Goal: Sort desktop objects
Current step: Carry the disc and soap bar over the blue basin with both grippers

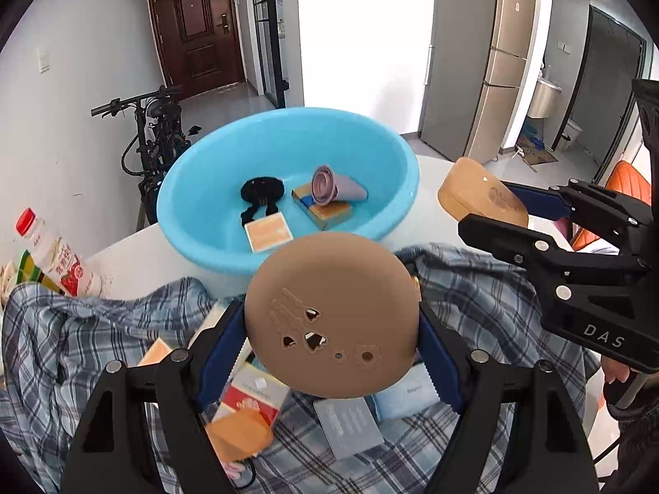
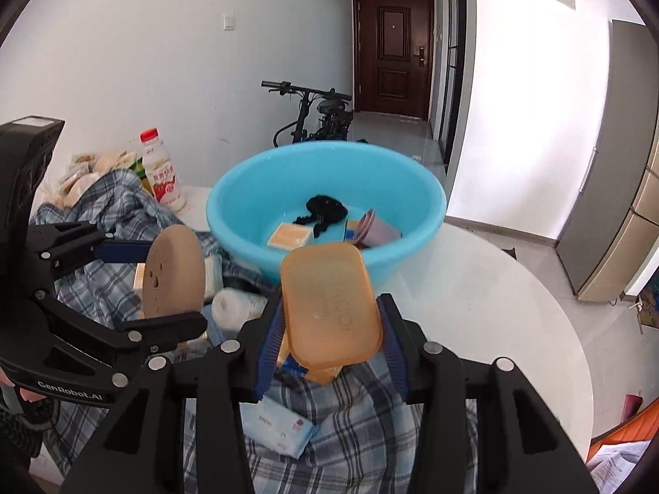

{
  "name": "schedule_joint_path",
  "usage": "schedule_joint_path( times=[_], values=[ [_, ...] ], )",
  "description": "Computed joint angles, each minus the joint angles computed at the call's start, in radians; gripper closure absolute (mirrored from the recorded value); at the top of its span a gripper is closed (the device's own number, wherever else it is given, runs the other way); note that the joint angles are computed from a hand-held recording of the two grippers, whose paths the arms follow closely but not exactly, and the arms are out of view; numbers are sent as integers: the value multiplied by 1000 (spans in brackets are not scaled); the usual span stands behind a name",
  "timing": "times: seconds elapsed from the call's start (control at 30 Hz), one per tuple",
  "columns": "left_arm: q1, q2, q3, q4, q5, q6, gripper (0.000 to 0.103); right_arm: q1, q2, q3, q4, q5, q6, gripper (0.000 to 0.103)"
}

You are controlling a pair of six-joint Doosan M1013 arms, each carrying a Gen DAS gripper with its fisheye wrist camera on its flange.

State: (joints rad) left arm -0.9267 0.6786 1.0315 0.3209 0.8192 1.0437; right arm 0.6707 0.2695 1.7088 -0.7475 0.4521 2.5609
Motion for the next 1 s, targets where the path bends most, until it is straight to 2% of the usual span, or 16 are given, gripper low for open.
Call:
schedule_joint_path(
  times=[0.1,0.2,0.3,0.43,0.53,0.6,0.67,0.77,0.83,0.9,0.93,1.0],
  values=[
    [16,22,-54,-25,13,23,21,-8,6,-28,-23,9,0,60],
    [23,54,-120,2,41,28,21,-12,15,-61,-60,39,1,60],
    [32,91,-189,20,55,21,21,-29,23,-89,-54,27,1,60],
    [50,160,-321,-6,104,45,21,-51,40,-120,-81,12,88,60],
    [66,196,-389,-24,118,44,21,-68,65,-154,-39,8,58,60],
    [79,228,-447,-43,140,24,21,-78,87,-187,10,17,-2,60],
    [93,281,-547,-74,196,28,21,-77,102,-209,-29,15,37,60],
    [110,332,-641,-107,235,23,21,-75,122,-245,-51,9,43,60],
    [117,335,-641,-89,222,-6,21,-66,145,-277,-142,67,122,60],
    [115,342,-649,-20,237,-54,21,-59,166,-304,-220,116,189,60],
    [111,342,-648,14,242,-77,21,-64,170,-310,-214,110,198,60],
    [103,331,-618,69,208,-93,21,-80,171,-306,-180,44,227,60]
  ],
)
